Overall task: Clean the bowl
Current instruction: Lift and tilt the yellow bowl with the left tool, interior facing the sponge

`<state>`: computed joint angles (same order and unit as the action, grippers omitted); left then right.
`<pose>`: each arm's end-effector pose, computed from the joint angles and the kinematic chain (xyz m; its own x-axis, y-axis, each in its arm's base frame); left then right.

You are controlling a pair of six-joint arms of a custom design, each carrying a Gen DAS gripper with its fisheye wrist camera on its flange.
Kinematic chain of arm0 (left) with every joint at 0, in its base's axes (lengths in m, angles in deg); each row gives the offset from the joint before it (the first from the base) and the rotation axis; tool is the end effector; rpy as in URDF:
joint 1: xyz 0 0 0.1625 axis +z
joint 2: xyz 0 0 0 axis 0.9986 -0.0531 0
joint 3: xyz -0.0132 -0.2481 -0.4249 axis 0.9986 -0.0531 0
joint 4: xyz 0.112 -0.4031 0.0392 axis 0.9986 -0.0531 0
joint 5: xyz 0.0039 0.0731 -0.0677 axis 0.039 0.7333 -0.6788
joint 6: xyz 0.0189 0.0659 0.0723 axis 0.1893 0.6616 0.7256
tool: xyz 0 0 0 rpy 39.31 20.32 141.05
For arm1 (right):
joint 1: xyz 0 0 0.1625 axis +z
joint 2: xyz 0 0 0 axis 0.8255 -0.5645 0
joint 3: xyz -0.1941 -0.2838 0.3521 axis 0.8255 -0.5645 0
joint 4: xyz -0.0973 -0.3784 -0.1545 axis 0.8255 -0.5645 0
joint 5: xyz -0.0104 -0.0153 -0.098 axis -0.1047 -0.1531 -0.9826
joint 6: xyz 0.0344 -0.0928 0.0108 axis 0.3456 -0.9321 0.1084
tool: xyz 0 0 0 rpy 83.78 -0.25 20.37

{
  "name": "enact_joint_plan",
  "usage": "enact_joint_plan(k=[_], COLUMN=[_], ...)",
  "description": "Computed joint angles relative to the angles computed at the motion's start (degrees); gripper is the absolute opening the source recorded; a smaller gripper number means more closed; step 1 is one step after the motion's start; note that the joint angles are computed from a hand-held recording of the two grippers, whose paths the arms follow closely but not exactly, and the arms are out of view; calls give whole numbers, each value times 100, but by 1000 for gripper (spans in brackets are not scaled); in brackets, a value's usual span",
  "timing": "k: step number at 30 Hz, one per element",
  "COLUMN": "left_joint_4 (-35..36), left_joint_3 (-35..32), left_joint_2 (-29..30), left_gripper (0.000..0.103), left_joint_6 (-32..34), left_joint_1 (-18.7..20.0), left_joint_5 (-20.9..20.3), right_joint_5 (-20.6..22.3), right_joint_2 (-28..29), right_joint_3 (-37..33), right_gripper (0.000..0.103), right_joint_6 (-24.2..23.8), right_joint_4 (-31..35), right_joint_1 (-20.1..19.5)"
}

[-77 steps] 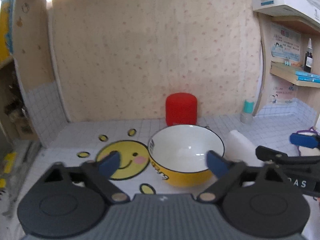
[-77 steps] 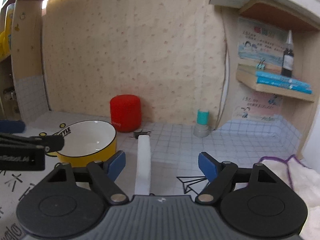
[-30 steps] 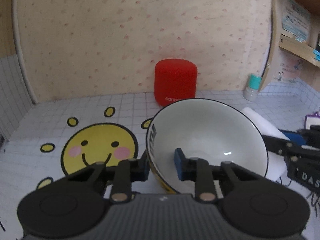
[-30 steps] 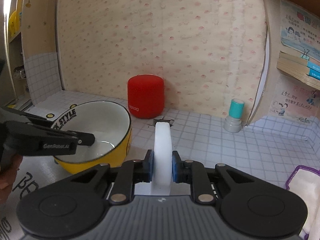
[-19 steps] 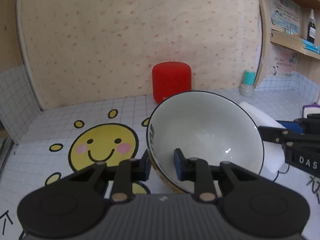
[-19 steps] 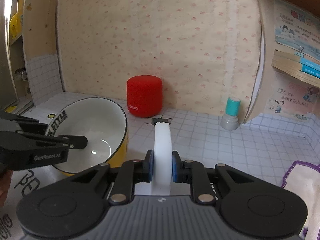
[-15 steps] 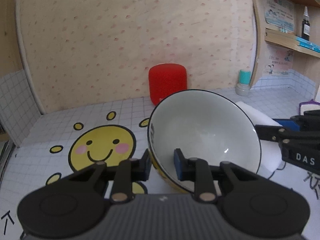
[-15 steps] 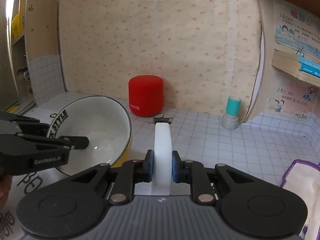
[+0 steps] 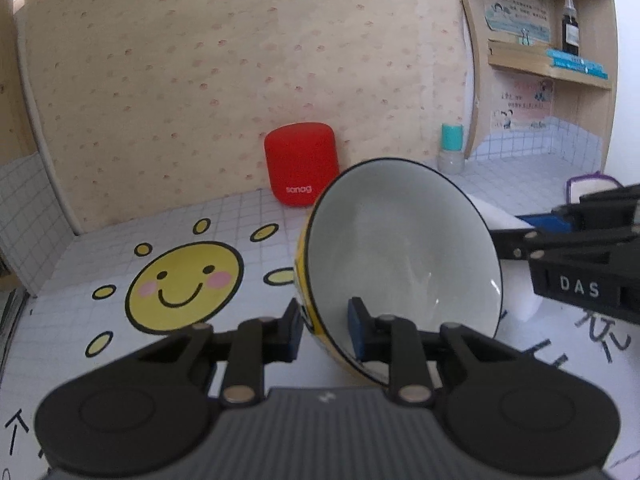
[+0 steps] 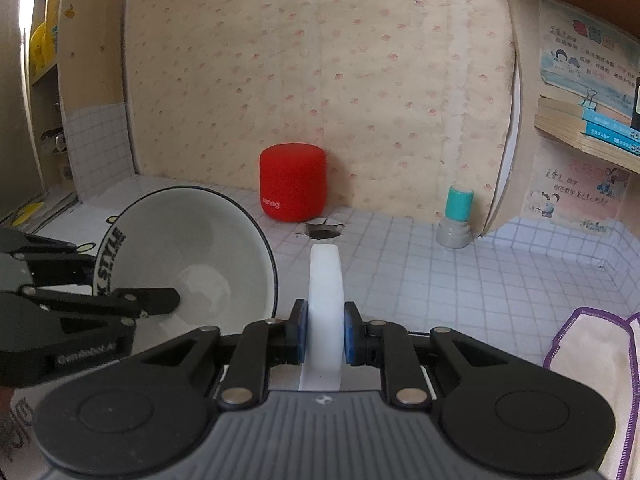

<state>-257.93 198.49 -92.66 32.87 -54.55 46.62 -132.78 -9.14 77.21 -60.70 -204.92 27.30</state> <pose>-0.2673 -0.4247 0.0092 -0.5764 0.3006 -0.7598 0.7524 0.5581 -0.3500 0.0693 -0.4260 0.1975 -0.6539 -0.2793 0.7031 -0.7226 0.5059 -0.4710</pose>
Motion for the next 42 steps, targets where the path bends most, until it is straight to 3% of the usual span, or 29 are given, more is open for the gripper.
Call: enact_joint_plan(k=[9,14,19,30,36,42], left_joint_4=[-160,-109,-75,-71,-35,-41], left_joint_3=[-36,-3,9,70,132,147], left_joint_2=[113,62,37,-59,-79,-99], left_gripper=[24,24,25,25,25,25], left_joint_6=[238,191,153,100,-24,-121], left_joint_1=[-43,-13,-2,44,46,57], left_joint_5=[50,-22,-35,81,86,57], right_joint_5=[-53,336,466,380,543,438], right_joint_2=[-115,-387,-491,-401,-451,-374], right_joint_3=[-37,-1,-40,57,53,92], right_gripper=[17,17,17,17,17,17], right_joint_6=[-206,-165,-396,-695,-627,-690], right_joint_4=[214,419,656,597,577,442], right_joint_1=[23,-83,46,171,249,266])
